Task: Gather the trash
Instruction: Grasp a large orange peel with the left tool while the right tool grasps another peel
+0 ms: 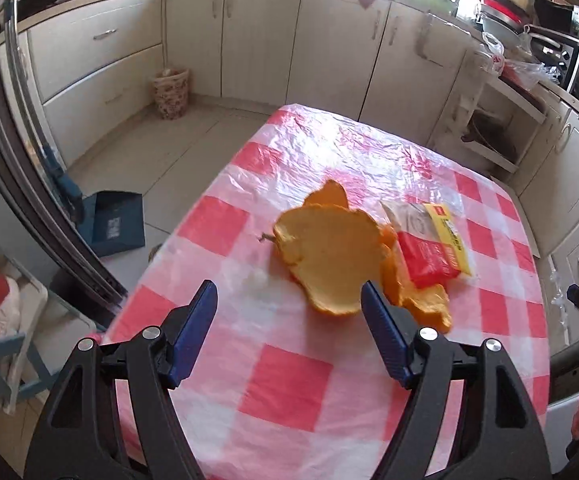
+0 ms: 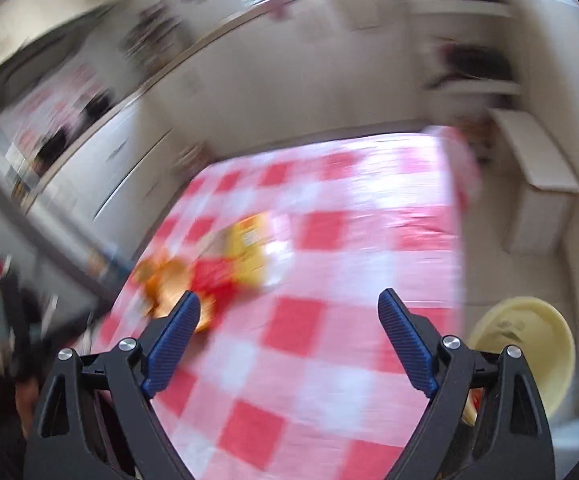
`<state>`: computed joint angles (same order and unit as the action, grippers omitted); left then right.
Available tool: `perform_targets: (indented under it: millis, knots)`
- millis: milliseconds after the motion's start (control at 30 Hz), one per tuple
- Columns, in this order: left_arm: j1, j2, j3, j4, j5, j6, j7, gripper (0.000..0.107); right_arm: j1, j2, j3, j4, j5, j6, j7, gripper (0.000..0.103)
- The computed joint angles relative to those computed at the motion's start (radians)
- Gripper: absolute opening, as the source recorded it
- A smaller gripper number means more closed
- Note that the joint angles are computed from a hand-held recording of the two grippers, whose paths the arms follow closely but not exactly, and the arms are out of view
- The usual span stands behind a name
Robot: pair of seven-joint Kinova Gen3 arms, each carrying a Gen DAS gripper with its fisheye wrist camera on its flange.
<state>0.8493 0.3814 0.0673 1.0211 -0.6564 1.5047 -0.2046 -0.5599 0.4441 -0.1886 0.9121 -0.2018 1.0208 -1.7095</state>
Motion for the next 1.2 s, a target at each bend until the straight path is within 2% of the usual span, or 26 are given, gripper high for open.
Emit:
perform_targets:
  millis: [100,233,367,467,567,633,667,700,800,900,1000,1200]
  knots:
    - [-0.102,-0.015,0.072,0.055,-0.039,-0.069,-0.122,0.071,-0.119,0.052,-0.004,-0.073,0.1,0.039,0.087,0.087]
    - [-0.161,-0.046,0.018,0.113,0.044,-0.192,-0.271,0.071,-0.244,0.115,0.03,-0.144,0.213,0.056,0.149,0.087]
    - [-0.234,-0.04,0.017,0.124,0.121,-0.262,-0.399,0.071,-0.317,0.193,0.074,-0.252,0.272,0.103,0.142,0.082]
    - [-0.285,-0.04,0.021,0.145,0.198,-0.331,-0.466,0.071,-0.344,0.269,0.097,-0.38,0.289,0.187,0.142,0.069]
    - [-0.31,-0.014,0.024,0.13,0.259,-0.342,-0.525,0.068,-0.356,0.343,0.118,-0.515,0.282,0.284,0.141,0.053]
    - [-0.323,-0.003,0.033,0.123,0.292,-0.345,-0.554,0.038,-0.358,0.376,0.127,-0.59,0.27,0.349,0.145,0.034]
    - [-0.314,0.001,0.027,0.113,0.293,-0.327,-0.557,0.033,-0.355,0.386,0.129,-0.613,0.259,0.369,0.144,0.02]
    - [-0.288,0.002,0.008,0.109,0.277,-0.316,-0.552,0.024,-0.345,0.386,0.124,-0.617,0.242,0.376,0.138,0.017]
    - [-0.261,-0.027,0.004,0.13,0.265,-0.323,-0.534,0.023,-0.304,0.366,0.098,-0.592,0.179,0.369,0.119,0.009]
    - [-0.234,-0.066,0.01,0.152,0.243,-0.323,-0.499,0.023,-0.257,0.319,0.064,-0.512,0.113,0.324,0.101,0.008]
    - [-0.206,-0.097,0.025,0.156,0.215,-0.298,-0.463,0.023,-0.199,0.247,0.021,-0.382,0.043,0.248,0.107,0.008]
    - [-0.153,-0.164,0.062,0.165,0.148,-0.249,-0.324,0.023,-0.072,0.14,-0.059,-0.198,-0.113,0.145,0.145,0.008]
